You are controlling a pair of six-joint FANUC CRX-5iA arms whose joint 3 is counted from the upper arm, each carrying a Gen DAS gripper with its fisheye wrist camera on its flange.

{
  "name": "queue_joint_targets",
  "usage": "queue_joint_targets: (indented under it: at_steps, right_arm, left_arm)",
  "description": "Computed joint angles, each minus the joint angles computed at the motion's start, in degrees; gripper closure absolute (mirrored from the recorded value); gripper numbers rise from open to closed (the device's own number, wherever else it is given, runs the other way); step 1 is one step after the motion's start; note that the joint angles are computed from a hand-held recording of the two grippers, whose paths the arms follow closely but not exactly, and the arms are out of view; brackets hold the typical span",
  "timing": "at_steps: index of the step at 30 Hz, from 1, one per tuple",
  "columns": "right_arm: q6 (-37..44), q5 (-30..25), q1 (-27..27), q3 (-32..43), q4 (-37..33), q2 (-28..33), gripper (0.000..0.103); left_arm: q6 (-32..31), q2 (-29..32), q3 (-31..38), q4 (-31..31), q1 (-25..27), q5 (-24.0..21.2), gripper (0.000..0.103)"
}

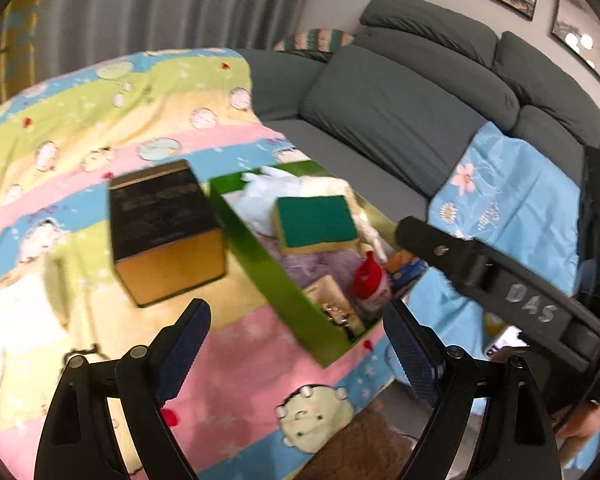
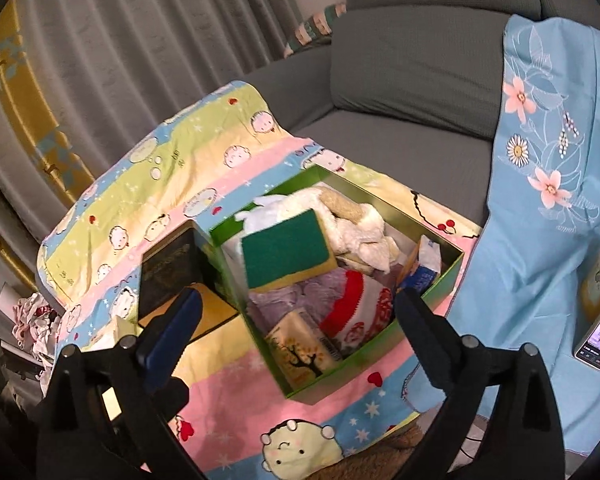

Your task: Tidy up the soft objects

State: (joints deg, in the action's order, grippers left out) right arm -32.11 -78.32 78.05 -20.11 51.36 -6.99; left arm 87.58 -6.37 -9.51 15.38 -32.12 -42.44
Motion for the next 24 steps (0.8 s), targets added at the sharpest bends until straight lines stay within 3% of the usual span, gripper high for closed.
queue_joint_targets:
  at_steps: [5,14,24]
  right_arm:
    - [-0.97,-1.92,2.48,1.2,3.29,0.78,0.003]
    - [0.62,-12.85,5.55,7.39,3.62,6.23,0.001]
    - [2.03,-13.08,5.79,9.06,1.26,7.83,0.001]
  left_arm:
    - [1.07,-2.78,-1.41,-0.69,0.9,-0.55,0.015]
    - [2.07,-5.72,-2.42,-2.29,1.24,-0.71,0.015]
    - [2.0,-5.84,-2.88,-2.12,1.59,-2.4,0.015]
